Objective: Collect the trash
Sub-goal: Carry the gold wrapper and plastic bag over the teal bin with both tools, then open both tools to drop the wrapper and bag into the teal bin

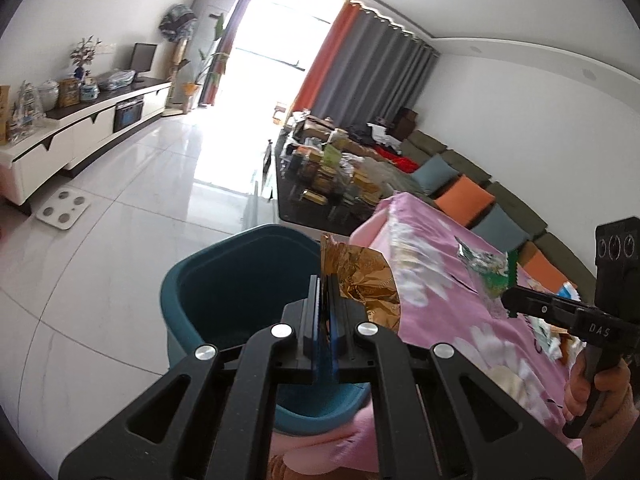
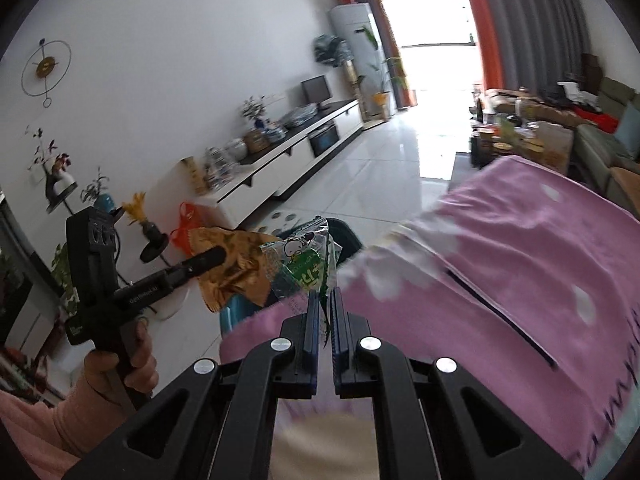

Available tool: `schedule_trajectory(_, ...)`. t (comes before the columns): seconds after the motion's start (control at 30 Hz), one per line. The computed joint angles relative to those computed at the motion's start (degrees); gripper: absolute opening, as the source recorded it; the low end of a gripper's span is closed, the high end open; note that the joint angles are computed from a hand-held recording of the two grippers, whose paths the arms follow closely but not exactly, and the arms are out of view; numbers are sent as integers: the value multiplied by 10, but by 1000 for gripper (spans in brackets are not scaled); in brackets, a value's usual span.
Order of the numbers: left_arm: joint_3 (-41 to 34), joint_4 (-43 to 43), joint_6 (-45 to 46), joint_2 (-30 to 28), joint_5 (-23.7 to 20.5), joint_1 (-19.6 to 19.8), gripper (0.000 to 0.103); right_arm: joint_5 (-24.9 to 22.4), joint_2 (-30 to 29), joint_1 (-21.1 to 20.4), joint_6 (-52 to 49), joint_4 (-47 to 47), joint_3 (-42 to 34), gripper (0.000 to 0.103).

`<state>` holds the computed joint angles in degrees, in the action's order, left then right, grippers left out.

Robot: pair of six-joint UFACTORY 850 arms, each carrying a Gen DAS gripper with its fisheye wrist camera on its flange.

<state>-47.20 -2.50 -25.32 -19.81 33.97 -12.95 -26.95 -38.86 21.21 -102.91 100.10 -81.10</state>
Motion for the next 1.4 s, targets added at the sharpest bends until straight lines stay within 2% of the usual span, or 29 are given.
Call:
schedule_trajectory(0.57,-56,-62,42,-49,-64,5,4,-1,-134,43,335,-317,-206,7)
schedule_trajectory(0.67,-69,-45,22,-62,-69,7,13,7,-139,48,357,-340,-217,13)
schedule_trajectory(0.73,-85,-40,16,-76,-75,8,25,9,-140,50,371,-353,-221,16)
schedule_trajectory(0.77,-88,-39,13,-79,-76,8,28,10,-142,50,374,-354,-222,18)
schedule_trajectory(0.9,-98,-46,18,-86,-79,5,28,11,-136,48,349,-322,-209,20)
schedule_trajectory(0.97,-96,-68,43,-81,-72,-1,33,9,-125,44,315,-288,-192,22)
schedule_trajectory(1.07,-78,-108,95,-61,-44,-17,44,4,-97,36,226,-208,-147,28)
schedule_trajectory(1.13,-64,-119,119,-45,-24,-30,55,-2,-69,30,153,-142,-107,31)
schedule_trajectory(1.2,-52,-106,122,-31,-3,-41,59,-5,-39,24,70,-69,-63,38)
schedule_trajectory(1.3,-41,-76,124,-14,19,-62,71,-19,9,8,-38,27,6,40)
schedule_trajectory(1.4,-49,-25,102,-13,25,-87,76,-26,47,-10,-114,102,63,42)
